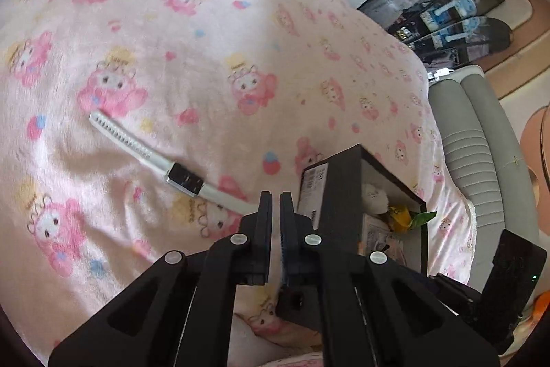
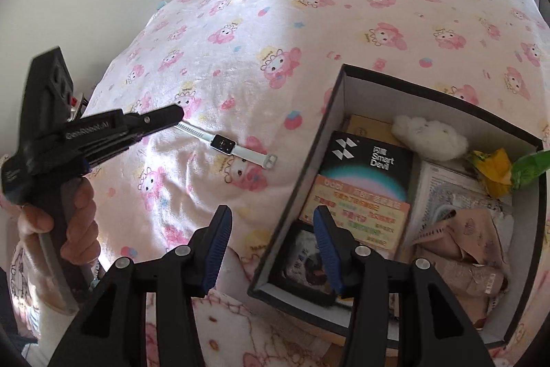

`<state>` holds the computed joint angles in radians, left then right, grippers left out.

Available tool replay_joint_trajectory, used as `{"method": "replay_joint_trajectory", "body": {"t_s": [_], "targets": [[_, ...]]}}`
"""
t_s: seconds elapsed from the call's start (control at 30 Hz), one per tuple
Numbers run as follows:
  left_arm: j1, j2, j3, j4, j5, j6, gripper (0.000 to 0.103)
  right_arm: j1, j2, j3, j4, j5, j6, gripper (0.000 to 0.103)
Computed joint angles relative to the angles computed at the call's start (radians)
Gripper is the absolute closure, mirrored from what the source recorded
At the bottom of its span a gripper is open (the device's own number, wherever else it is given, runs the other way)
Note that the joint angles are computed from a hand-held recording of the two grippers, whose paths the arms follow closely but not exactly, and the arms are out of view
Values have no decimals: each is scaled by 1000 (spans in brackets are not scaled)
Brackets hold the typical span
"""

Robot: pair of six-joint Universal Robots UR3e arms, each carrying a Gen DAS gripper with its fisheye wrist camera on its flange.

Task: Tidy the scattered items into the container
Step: 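Grasp the watch strap by its face with the left tool and lift, then carry the watch strap with the left tool over the box and lower it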

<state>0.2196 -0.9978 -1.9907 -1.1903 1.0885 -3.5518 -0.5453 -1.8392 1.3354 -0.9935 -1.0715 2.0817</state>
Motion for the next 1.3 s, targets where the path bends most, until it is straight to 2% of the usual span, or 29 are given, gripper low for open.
{"method": "replay_joint_trajectory", "body": {"t_s": [0.1, 0.17, 0.2, 0.3, 0.37, 0.47, 0.6, 0.73, 0.8, 0.83, 0.87, 1.03, 1.1, 1.23, 1.3], "targets": [[101, 121, -141, -77, -34, 35, 95, 18, 12, 11, -50, -5, 42, 58], [196, 201, -213, -158, -97, 95, 82, 72, 42, 9, -85, 7, 98, 58], [239, 236, -244, -186, -122, 121, 80, 97, 51, 13, -101, 11, 120, 58], [317, 262, -300, -205, -154, 173, 74, 210, 96, 43, -207, -3, 226, 58], [370, 251, -339, -186, -190, 203, 67, 286, 144, 59, -279, -24, 293, 58], [376, 139, -389, -30, -202, 182, 57, 369, 208, 75, -374, -48, 357, 58], [270, -104, -371, 201, -154, 209, 57, 391, 253, 79, -422, -62, 387, 58], [281, -184, -409, 351, -200, 182, 57, 325, 244, 51, -326, -12, 306, 58], [276, -205, -416, 401, -189, 143, 82, 309, 235, 38, -310, 0, 307, 58], [290, -194, -421, 391, -210, 145, 90, 298, 225, 38, -305, 9, 307, 58], [308, -163, -422, 354, -240, 153, 93, 288, 218, 33, -293, 19, 300, 58], [271, 36, -241, 113, -262, 169, 95, 216, 179, 22, -210, 36, 240, 58], [155, 19, -93, 100, -185, 111, 95, 159, 159, -2, -113, 63, 184, 58], [-224, -158, 243, 120, 107, -32, 95, 18, 51, -18, 17, 92, 48, 58], [-401, -269, 396, 104, 242, -73, 95, -80, 25, -63, 131, 95, -59, 58]]}}
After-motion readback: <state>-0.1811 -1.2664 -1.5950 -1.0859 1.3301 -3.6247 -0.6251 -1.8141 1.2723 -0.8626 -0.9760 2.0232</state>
